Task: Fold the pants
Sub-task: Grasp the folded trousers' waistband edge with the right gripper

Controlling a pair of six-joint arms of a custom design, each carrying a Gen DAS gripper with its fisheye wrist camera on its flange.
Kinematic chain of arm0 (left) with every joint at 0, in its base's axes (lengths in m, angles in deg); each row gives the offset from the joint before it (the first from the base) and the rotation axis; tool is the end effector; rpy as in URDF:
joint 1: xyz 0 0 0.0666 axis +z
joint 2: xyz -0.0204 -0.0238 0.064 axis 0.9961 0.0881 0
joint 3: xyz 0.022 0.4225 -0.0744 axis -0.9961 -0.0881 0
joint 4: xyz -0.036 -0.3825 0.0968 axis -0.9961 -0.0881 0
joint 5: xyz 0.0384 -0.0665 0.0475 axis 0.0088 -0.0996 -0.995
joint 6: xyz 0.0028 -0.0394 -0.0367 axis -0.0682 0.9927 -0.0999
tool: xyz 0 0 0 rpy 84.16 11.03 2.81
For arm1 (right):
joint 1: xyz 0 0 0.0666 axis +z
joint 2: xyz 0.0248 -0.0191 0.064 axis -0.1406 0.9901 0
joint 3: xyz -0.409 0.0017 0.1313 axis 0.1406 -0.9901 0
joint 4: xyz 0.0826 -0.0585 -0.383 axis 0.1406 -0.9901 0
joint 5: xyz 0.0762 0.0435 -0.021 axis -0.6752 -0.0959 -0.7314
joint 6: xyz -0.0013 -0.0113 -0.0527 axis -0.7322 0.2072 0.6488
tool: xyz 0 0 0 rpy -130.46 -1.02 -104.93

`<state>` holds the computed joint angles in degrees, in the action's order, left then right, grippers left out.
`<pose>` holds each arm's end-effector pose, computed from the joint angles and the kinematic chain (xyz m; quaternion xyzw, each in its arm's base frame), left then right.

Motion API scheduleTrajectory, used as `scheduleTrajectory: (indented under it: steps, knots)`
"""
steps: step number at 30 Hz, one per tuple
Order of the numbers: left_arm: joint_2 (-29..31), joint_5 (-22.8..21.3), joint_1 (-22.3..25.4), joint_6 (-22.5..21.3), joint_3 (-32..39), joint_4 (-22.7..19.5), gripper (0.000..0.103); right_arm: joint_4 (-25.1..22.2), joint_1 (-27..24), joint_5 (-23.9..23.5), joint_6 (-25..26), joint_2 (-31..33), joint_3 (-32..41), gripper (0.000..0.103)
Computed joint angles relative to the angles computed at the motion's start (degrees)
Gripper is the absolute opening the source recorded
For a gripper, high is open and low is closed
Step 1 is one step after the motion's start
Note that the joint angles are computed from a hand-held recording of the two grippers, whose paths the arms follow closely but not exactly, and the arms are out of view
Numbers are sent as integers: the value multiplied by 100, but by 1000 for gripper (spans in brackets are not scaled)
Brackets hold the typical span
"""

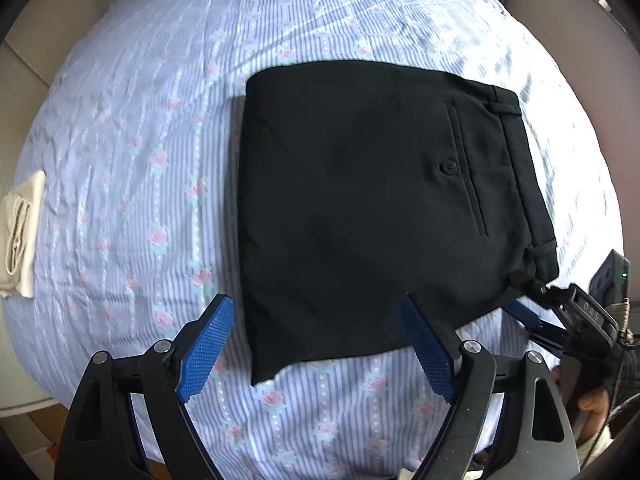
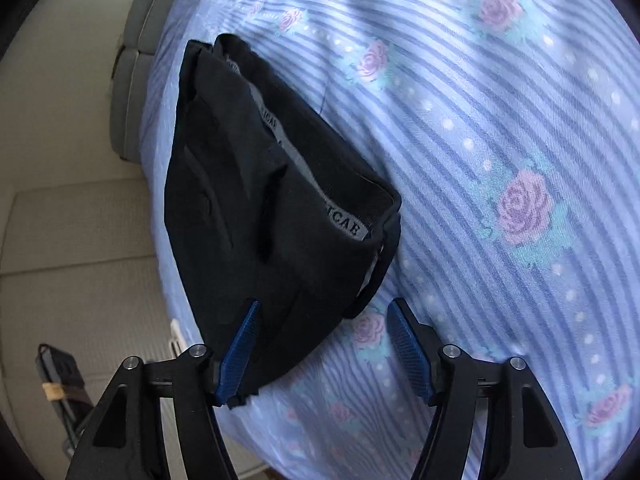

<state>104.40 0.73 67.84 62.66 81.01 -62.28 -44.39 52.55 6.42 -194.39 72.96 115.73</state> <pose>0.4375 -0.1363 0.3857 0.2863 0.9540 -0.0168 0.0876 0.2184 0.3572 0.2499 0.5113 0.7473 0.3766 0.1956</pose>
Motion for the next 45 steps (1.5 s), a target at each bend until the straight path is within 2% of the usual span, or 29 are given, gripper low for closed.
scheduleTrajectory:
  steps: [2, 5, 7, 10, 11, 13, 14, 15, 16, 18, 20, 21, 22, 23, 25, 26, 27, 29, 34, 36, 39, 45]
  knots:
    - [-19, -7, -11, -62, -9, -47, 86, 215, 28, 261, -95, 78, -43, 82]
    - [-72, -117, -35, -243, -71, 4, 86, 597, -103, 441, -147, 135, -138, 88]
    - [-76, -222, -56, -305, -99, 61, 86, 953, -165, 639, -267, 202, -237, 88]
    - [-36, -195, -56, -233, -92, 114, 86, 1068, -259, 651, -281, 219, -242, 88]
    - [-19, -179, -53, -190, -86, 134, 86, 1163, -263, 810, -115, 202, -234, 88]
    - [73, -60, -35, -52, -36, 133, 86, 936, -386, 780, 392, 165, -59, 88]
    - [102, -30, -31, -12, -18, 125, 86, 969, -445, 759, 703, 200, -12, 87]
    - [138, 37, -14, 36, 6, 122, 86, 747, -570, 489, 879, 283, 94, 86]
    - [170, 123, 11, 69, 34, 133, 86, 664, -615, 394, 791, 321, 124, 85]
    - [215, 250, 69, 66, 82, 182, 86, 774, -591, 569, 572, 333, 77, 83]
    - [307, 452, 198, 41, 170, 187, 86, 434, -526, 627, 162, 335, 135, 65]
    - [424, 601, 314, 90, 282, 94, 86, 138, -486, 597, -78, 324, 192, 59]
    - [523, 738, 406, 160, 384, -22, 86, 35, -438, 601, -294, 281, 165, 47]
    - [672, 1012, 556, 298, 548, -232, 86, -96, -408, 615, -639, 274, 205, 44]
    - [876, 1433, 768, 447, 782, -548, 86, -670, -435, 484, -900, 272, 451, 43]
    - [972, 1595, 857, 433, 891, -695, 87, -1131, -478, 333, -841, 286, 658, 42]
    - [1056, 1715, 927, 379, 987, -815, 87, -1823, -572, 88, -649, 359, 1011, 42]
    - [1232, 1863, 1029, 235, 1173, -989, 87, -2566, -649, -136, -513, 474, 1401, 41]
    - [1799, 1983, 1201, -302, 1686, -1238, 87, -3707, -789, -382, -352, 853, 2141, 41]
    - [2023, 1987, 1218, -538, 1889, -1314, 87, -3991, -943, -537, -73, 913, 2214, 41]
    - [2383, 2256, 1225, -1011, 2212, -1497, 87, -4243, -1062, -682, 64, 1028, 2383, 41]
    - [2961, 3010, 1168, -1515, 2742, -1832, 73, -4682, -1058, -776, 109, 1134, 2608, 42]
